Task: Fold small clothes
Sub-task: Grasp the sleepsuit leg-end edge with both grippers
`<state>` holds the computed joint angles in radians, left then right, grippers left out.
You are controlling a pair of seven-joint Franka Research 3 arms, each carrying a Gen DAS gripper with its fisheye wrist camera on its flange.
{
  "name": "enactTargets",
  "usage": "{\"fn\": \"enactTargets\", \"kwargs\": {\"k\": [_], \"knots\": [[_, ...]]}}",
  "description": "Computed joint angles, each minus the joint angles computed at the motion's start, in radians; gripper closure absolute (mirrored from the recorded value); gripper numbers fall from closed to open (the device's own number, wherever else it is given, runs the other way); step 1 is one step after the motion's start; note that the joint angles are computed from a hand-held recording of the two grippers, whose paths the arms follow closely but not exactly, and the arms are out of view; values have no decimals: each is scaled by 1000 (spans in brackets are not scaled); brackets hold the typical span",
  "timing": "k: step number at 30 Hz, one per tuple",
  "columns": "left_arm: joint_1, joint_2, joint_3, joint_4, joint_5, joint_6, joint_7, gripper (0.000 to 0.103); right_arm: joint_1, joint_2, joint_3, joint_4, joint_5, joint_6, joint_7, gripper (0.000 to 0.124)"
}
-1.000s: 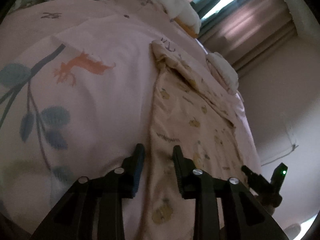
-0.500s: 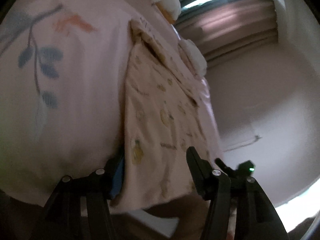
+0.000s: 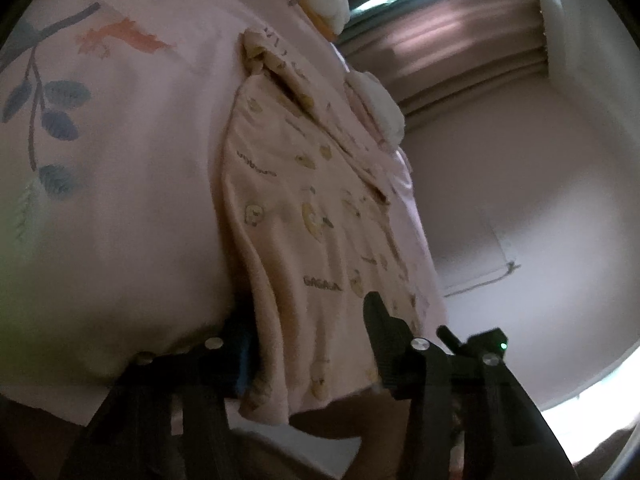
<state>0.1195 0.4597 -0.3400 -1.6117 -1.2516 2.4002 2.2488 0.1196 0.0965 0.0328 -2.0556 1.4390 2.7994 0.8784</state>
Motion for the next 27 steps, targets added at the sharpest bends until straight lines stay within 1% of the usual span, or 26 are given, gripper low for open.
{"fn": "enactTargets", "kwargs": {"k": [1,3,4,5,6,7,8,10,12,14,17,19,21,24,27], "knots": [[-9,-1,2,0,9,18,-3,60,3,-2,-1,-6,-32,12,26,57],[-25,6,6,12,35,48,-26,64,10,-11,-4,-22,-140,33,113,70],[-25,5,5,9,43,57,-31,68,15,-16,-6,-31,-208,41,166,73],[-28,5,4,8,53,69,-40,70,15,-20,-7,-38,-240,44,190,77],[-30,5,3,7,63,81,-48,74,17,-22,-7,-43,-282,54,224,80],[-32,7,2,8,73,90,-56,79,20,-25,-8,-50,-330,58,260,81],[-34,8,2,8,85,101,-68,81,22,-24,-9,-53,-376,64,293,84],[-37,11,-1,9,109,121,-86,88,26,-27,-9,-61,-454,76,340,85],[-34,13,-8,7,126,135,-89,89,30,-24,-14,-65,-563,83,420,88],[-35,11,-14,3,140,159,-89,90,30,-24,-18,-71,-639,90,487,93],[-41,4,-18,-10,172,198,-90,93,25,-20,-21,-74,-705,95,559,104],[-50,-1,-21,-17,198,235,-96,95,14,-22,-12,-75,-664,92,525,105],[-54,0,-26,-20,221,263,-105,96,14,-21,-16,-79,-694,98,558,112],[-57,2,-36,-25,255,305,-131,96,14,-21,-9,-86,-684,118,563,114],[-54,-1,-47,-32,294,326,-145,96,19,-22,-11,-92,-732,130,593,114]]}}
